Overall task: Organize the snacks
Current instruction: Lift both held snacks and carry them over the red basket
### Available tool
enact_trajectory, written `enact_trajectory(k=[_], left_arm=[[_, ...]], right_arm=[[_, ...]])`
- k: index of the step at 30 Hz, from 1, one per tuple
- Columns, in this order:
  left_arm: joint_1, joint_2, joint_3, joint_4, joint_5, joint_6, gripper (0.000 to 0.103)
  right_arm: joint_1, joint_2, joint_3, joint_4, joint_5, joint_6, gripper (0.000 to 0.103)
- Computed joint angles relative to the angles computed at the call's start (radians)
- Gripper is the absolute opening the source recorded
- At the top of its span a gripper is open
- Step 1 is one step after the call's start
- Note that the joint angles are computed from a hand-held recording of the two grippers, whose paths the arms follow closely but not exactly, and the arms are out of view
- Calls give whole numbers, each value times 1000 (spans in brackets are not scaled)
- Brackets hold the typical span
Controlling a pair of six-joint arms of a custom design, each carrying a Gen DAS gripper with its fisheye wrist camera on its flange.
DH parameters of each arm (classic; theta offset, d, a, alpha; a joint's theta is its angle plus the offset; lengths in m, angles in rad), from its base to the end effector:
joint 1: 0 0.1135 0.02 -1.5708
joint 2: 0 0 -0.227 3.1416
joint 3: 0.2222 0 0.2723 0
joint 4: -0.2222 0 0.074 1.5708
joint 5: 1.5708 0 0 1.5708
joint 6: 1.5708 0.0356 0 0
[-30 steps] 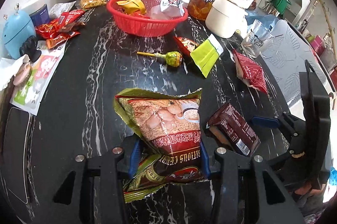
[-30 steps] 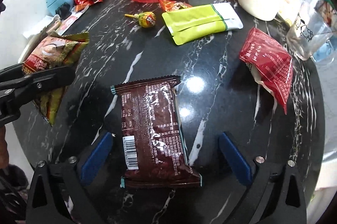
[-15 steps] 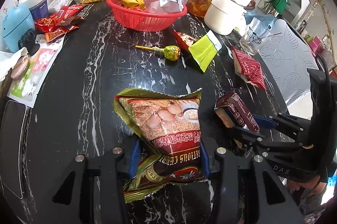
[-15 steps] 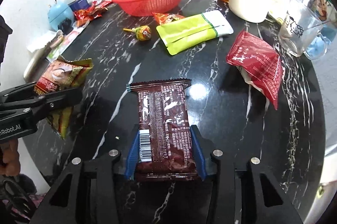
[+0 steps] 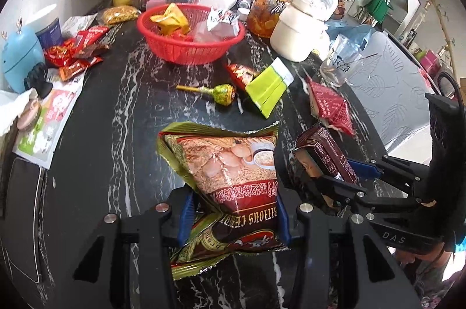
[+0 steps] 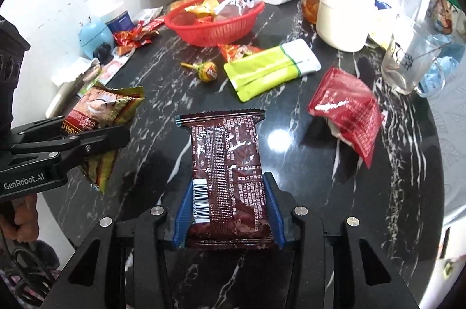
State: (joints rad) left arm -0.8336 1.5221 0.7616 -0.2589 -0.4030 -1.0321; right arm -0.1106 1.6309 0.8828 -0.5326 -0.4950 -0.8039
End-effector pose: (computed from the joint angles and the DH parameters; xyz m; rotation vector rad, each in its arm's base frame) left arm 0.2111 -0.2117 0.1097 -0.3892 2.4593 -0.2625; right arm 0.2993 -0.0162 0.1025 -0.9869 2.4457 0.4276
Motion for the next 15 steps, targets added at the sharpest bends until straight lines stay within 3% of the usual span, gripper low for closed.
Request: enact_trajectory(k=[15], left_arm=[[54, -30, 65, -2, -12, 122, 44]], right_arm=[[10, -6, 105, -18, -58, 19, 44]])
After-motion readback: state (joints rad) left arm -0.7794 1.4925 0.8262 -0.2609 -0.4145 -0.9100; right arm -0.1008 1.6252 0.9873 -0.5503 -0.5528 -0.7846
